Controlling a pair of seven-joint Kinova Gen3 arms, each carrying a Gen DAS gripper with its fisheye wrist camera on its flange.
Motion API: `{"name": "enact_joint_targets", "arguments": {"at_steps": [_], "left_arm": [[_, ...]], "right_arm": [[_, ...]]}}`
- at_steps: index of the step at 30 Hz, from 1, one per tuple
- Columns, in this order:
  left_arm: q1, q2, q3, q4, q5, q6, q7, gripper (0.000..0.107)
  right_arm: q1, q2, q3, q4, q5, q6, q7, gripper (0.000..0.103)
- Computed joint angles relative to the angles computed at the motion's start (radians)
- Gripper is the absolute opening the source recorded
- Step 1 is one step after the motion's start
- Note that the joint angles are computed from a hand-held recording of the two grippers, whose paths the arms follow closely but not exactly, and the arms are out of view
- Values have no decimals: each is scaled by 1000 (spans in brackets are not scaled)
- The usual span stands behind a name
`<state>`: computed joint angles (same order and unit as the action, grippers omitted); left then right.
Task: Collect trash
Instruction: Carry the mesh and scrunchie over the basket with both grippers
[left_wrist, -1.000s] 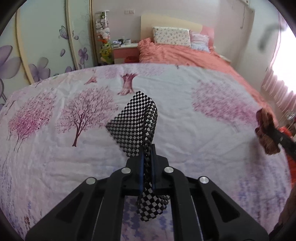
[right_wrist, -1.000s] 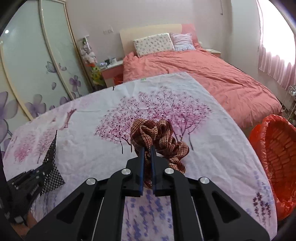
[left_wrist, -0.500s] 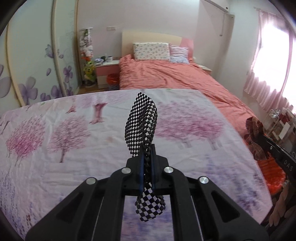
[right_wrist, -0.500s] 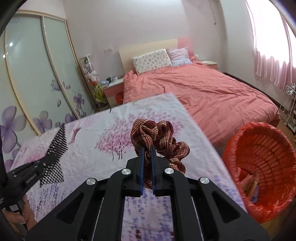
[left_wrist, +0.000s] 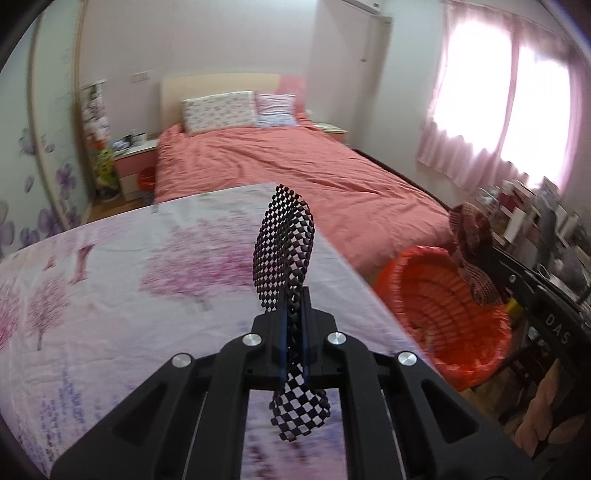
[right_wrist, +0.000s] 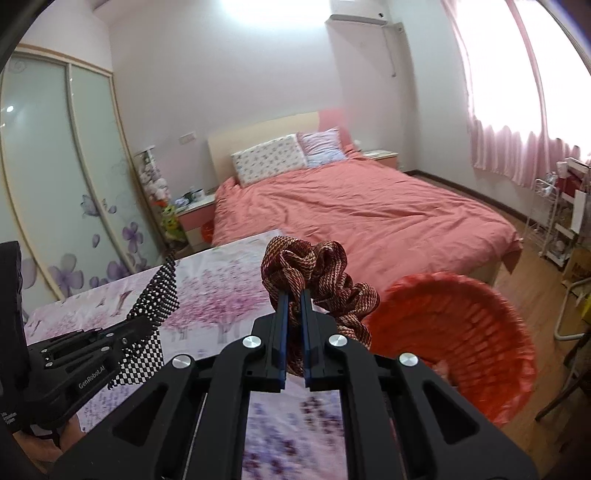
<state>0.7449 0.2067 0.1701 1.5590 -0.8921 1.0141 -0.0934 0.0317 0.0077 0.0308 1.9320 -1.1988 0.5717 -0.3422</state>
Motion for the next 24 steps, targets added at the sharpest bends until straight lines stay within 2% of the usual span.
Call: {"name": "enact_joint_targets", "arguments": {"at_steps": [8, 24], "left_arm": [[51, 132, -23, -166, 35, -52, -119, 7], [88, 363, -109, -468, 251, -139, -414, 7]], "right_arm": [[84, 40, 42, -5, -50, 25, 43, 7], [265, 178, 19, -83, -102, 130, 26, 7]]}}
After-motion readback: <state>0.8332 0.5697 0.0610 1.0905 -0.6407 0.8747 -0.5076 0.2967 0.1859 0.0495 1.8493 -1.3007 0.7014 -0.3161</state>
